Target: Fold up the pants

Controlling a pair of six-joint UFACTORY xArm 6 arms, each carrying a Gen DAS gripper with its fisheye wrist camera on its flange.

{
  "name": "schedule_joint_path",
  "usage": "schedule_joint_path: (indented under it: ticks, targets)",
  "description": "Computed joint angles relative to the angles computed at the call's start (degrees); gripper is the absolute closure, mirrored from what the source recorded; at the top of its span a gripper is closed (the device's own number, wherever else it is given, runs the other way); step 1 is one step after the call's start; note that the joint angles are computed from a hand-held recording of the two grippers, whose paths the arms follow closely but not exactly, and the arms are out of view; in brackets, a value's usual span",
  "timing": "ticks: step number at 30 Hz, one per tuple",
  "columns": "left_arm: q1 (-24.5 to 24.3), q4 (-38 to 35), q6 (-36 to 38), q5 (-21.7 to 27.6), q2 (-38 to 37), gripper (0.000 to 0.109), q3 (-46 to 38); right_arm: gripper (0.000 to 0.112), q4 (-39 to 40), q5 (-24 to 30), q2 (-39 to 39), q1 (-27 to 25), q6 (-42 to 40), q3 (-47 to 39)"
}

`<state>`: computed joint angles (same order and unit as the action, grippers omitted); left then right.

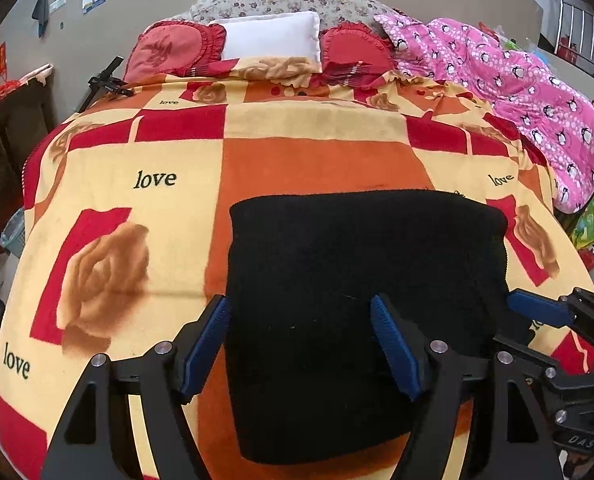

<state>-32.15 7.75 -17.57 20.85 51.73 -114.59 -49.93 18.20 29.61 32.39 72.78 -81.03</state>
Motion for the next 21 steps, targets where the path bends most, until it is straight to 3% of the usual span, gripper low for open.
schedule_joint_path:
  ticks: [4, 10, 17, 21]
  targets:
    - [0.03, -0.58, 0.5, 0.47, -0.44, 0.036, 0.23, 0.058, 1.95, -1.19, -1.44, -0.4, -0.86, 1.3]
    - [0.09, -0.38, 0.13, 0.64, -0.33, 0.036, 0.11, 0.057, -3.0, -1.3, -3.53, -0.7, 3.08, 1.62]
    - [0.05, -0.67, 0.06, 1.67, 0.9, 0.032, -1.84, 0.049, 2.5, -0.09, -1.56, -1.04, -0.18, 1.94]
    - [0.03, -0.98, 0.23, 2.55, 1.41, 0.032, -2.96, 0.048, 1.48, -1.83, -2.43, -1.8, 1.91, 3.93]
